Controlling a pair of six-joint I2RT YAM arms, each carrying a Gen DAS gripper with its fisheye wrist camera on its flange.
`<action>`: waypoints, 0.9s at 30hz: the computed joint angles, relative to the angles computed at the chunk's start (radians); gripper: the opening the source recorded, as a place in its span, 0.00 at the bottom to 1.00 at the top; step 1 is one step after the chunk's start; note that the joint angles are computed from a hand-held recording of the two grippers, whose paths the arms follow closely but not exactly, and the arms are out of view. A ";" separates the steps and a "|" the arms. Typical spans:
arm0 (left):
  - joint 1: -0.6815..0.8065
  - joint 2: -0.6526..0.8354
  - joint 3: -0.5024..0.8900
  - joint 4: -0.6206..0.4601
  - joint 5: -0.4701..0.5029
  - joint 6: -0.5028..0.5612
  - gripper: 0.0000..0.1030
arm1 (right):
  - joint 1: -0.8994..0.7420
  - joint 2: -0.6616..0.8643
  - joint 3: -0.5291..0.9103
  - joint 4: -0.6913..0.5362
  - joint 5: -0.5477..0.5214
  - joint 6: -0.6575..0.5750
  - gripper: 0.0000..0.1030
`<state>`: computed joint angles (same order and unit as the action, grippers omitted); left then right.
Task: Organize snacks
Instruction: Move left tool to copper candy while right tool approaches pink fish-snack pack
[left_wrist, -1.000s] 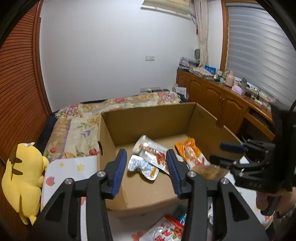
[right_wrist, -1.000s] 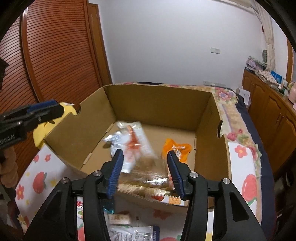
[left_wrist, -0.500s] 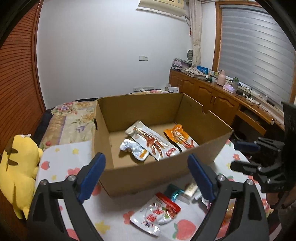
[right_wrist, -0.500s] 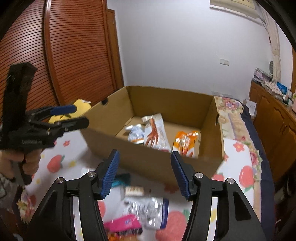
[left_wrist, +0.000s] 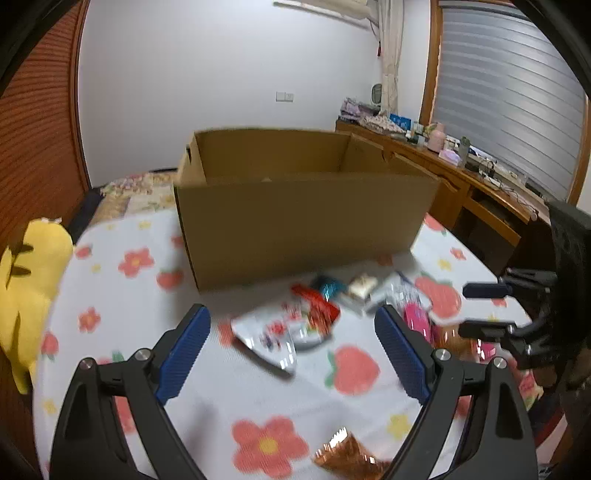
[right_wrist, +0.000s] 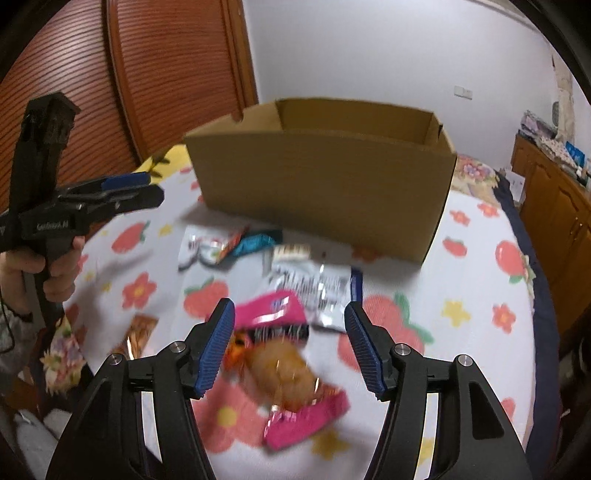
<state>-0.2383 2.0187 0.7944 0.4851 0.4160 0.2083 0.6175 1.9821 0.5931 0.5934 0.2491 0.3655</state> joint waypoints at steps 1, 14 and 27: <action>0.002 0.007 -0.017 0.007 0.005 0.000 0.89 | 0.003 0.008 -0.001 0.001 -0.003 0.001 0.61; 0.006 0.020 -0.147 0.036 -0.025 -0.008 0.88 | 0.018 0.106 0.054 -0.051 -0.002 -0.026 0.61; -0.022 0.024 -0.188 0.008 -0.092 -0.020 0.89 | -0.024 0.154 0.099 -0.065 -0.070 -0.047 0.61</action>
<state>-0.2607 2.0431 0.6067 0.4935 0.3244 0.1882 0.5935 2.1356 0.6919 0.5282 0.1787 0.3182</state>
